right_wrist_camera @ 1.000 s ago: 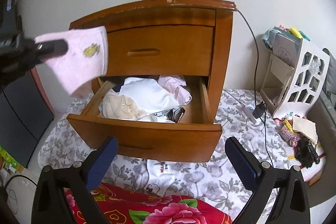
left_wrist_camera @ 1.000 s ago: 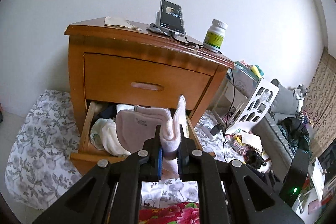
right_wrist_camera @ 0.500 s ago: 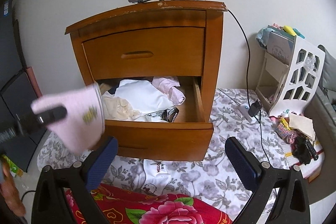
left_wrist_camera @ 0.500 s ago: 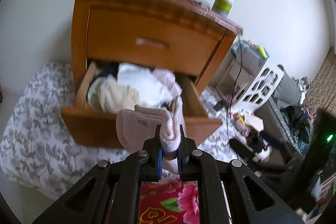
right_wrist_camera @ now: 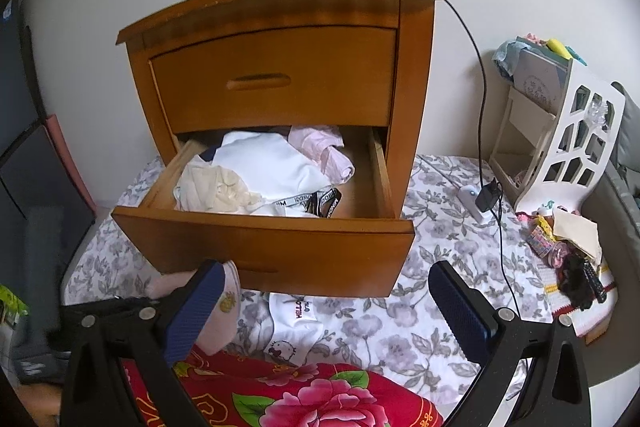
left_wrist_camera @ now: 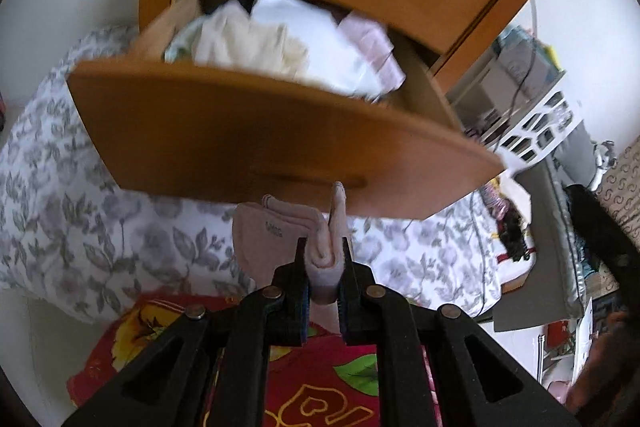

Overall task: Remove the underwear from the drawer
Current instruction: 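Lift the pink sock out and lower it onto the bedspread, open left tool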

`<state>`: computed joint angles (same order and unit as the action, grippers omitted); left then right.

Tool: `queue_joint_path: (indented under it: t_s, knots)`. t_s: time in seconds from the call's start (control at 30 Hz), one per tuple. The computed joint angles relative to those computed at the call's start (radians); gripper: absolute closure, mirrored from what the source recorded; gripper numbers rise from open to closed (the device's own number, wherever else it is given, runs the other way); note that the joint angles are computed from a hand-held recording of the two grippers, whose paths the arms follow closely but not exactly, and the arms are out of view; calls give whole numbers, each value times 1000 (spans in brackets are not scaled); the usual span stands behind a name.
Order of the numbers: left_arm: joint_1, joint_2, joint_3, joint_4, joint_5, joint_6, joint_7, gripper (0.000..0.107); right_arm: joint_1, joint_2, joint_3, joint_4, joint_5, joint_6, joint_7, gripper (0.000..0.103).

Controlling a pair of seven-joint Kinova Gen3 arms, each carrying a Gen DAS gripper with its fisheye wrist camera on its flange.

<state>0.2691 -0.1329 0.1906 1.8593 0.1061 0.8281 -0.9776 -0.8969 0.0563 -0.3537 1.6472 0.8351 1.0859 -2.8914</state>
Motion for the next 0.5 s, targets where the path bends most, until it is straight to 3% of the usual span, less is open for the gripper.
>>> queue_joint_path:
  t_s: [0.5]
  knots:
    - [26, 120, -5, 3, -23, -13, 19, 96, 8, 14, 15, 0, -26, -19, 22, 0]
